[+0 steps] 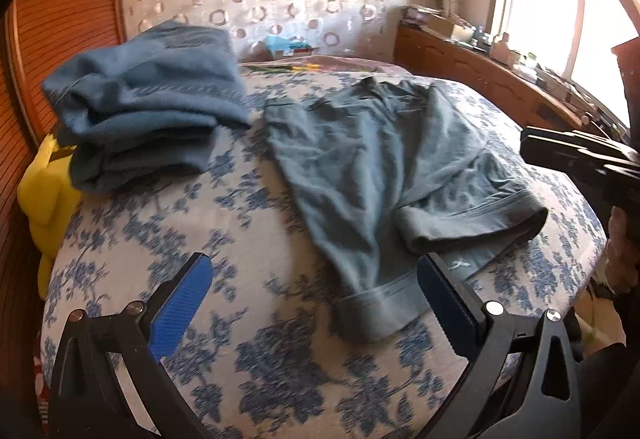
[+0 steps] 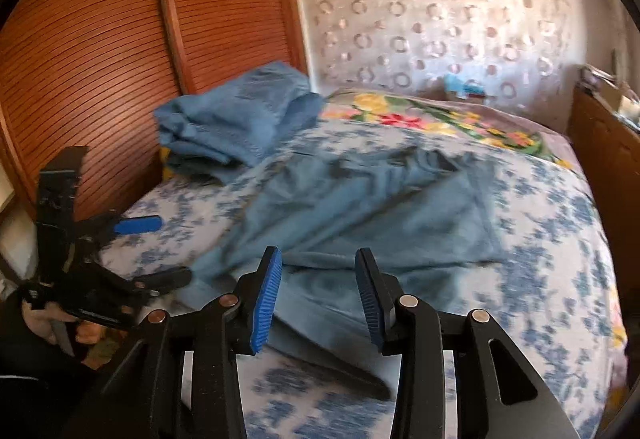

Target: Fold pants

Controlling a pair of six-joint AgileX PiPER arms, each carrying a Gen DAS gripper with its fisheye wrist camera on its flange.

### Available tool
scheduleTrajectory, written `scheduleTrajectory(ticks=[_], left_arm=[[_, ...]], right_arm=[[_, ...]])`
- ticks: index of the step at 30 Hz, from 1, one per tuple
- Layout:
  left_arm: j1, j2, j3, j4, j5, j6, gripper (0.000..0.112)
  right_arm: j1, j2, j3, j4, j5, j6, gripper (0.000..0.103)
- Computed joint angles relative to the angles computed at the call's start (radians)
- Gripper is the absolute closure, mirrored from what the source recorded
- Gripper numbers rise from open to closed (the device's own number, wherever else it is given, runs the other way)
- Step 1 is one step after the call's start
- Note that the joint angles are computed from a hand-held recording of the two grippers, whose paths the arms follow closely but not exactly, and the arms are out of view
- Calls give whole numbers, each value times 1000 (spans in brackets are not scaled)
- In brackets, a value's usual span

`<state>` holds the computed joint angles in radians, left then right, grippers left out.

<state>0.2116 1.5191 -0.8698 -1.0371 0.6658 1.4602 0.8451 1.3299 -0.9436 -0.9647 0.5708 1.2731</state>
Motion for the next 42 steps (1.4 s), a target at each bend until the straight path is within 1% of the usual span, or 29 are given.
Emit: scheduleTrajectory(ticks=[5, 6, 8, 10, 12, 13, 15, 18, 20, 24, 27, 29, 31, 34, 35, 36, 38, 40, 42], left_arm=[[-45, 16, -31, 2, 38, -14, 10], [-51, 19, -39, 4, 50, -21, 15], [-71, 43, -67, 25, 75, -49, 20], [-87, 49, -71, 26, 76, -52, 24], [-112, 55, -80, 40, 71, -65, 31], [-118, 59, -83, 46, 73, -68, 32], [-133, 69, -92, 56, 77, -77, 41], [-147, 79, -96, 65, 73, -82, 51], [-153, 81, -94, 70, 70, -85, 53], [-167, 86, -87, 85, 55, -93, 58], [-173, 99, -89, 98, 50, -104, 61], [-170, 100, -87, 91, 53, -96, 63], [-164, 98, -89, 93, 61, -98, 66], [-158, 92, -82, 82, 68, -83, 71], [-154, 89, -80, 79, 77, -77, 72], [-155, 91, -81, 78, 78, -75, 75], [-154, 89, -79, 73, 88, -66, 77], [-156, 87, -74, 61, 86, -52, 82], [-159, 87, -73, 60, 82, -47, 86]], right_arm=[[-42, -41, 65, -29, 51, 41, 63], [-52, -46, 75, -33, 58, 48, 63], [-73, -51, 81, -22, 66, 39, 63], [-105, -43, 83, -12, 59, 30, 63], [-129, -32, 72, 2, 60, 9, 63], [-147, -23, 66, 14, 52, -8, 63], [-180, -7, 44, 51, 39, -53, 63], [-243, 8, 19, 113, 1, -130, 63], [-285, 31, -10, 165, -22, -194, 63], [-349, 87, -70, 252, -38, -308, 63], [-400, 139, -112, 354, -58, -424, 63], [-416, 172, -139, 408, -55, -482, 63], [-433, 203, -162, 455, -50, -532, 64], [-446, 225, -184, 475, -54, -554, 64], [-446, 230, -190, 476, -51, -560, 73], [-441, 235, -199, 474, -42, -565, 76], [-436, 230, -197, 491, -46, -591, 88], [-436, 220, -192, 521, -50, -622, 94], [-428, 211, -176, 481, -56, -584, 95]])
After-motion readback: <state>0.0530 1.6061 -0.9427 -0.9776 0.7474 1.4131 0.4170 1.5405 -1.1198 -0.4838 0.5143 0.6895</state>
